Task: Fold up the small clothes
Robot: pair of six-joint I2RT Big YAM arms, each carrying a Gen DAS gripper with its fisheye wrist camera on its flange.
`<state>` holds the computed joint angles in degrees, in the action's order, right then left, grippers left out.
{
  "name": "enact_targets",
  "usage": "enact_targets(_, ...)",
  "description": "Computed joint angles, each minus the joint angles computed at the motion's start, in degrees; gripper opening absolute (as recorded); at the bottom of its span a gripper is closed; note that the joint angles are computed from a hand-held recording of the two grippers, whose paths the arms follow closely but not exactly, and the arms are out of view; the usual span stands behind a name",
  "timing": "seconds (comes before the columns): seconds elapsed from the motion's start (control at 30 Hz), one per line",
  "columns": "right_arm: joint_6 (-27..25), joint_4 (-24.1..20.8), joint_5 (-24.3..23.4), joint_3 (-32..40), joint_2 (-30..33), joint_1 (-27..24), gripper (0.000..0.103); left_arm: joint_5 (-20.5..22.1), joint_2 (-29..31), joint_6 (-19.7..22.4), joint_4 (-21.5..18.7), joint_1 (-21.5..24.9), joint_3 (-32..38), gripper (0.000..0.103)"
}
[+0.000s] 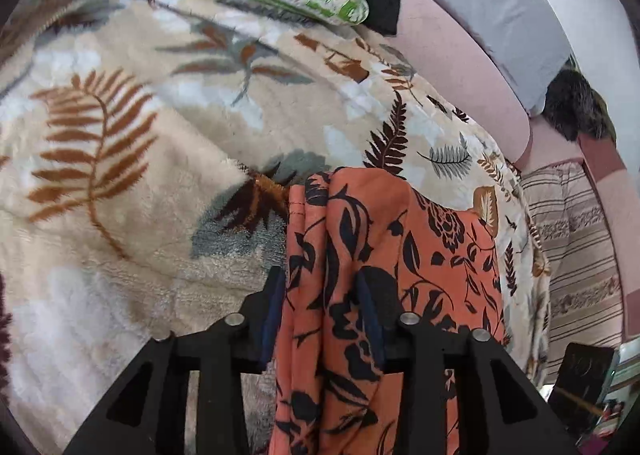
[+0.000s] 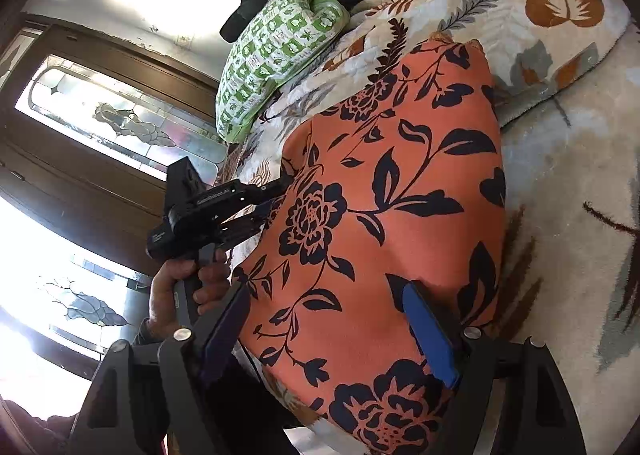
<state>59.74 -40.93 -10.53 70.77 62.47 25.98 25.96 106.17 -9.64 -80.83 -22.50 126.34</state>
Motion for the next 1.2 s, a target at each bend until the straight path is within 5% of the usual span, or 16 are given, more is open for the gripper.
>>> enact_targets(0.03, 0.5, 0.0, 0.0, 0.0, -0.2, -0.1, 0.082, -0.7, -2.2, 0.6, 1.6, -0.1, -2.4, 0.065)
enact_targets(0.07, 1.3, 0.5, 0.2, -0.2, -0.6, -0.1, 0.082, -2.3, -4.7, 0.9, 3.2, -0.4, -5.0, 0.069)
enact_targets(0.23, 4.6, 2.0, 5.0, -1.9, -4.2, 1.5, 0.087, -13.0, -14.6, 2.6, 8.2, -2.4, -15.2, 0.071)
enact_targets(0.37, 6.2, -1.2, 8.9, -1.7, -5.7, 3.4, 0.087, -17.1, -18.7, 2.2, 8.7, -2.6, -20.3, 0.071)
enact_targets(0.57, 4.7, -3.0, 11.0, 1.9, -4.5, 4.8, 0.088, -18.0, -21.5, 1.9, 8.8, -3.0, -24.4, 0.071)
enact_targets(0.7, 3.0, 0.3, 7.5, 3.2, -1.0, 2.3, 0.091, -19.9, -22.0, 2.4, 8.1, -3.6, -25.4, 0.071)
enact_targets(0.8, 5.9, 0.1, 0.2, 1.9, 2.9, -0.9, 0.095, -20.7, -21.4, 2.7, 6.9, -3.7, -25.4, 0.071)
enact_targets(0.97, 6.3, 2.0, 2.7, 1.7, -0.1, 0.1, 0.095, -20.4, -21.8, 2.9, 7.3, -3.4, -24.8, 0.071)
enact_targets(1.07, 2.6, -1.7, 7.1, 2.3, -2.7, 0.8, 0.095, -16.8, -22.0, 2.3, 8.4, -2.5, -23.9, 0.071)
enact_targets(1.2, 3.4, -6.1, 9.9, -0.6, -6.8, -0.6, 0.095, -12.5, -22.4, -1.6, 12.0, -1.0, -24.5, 0.088)
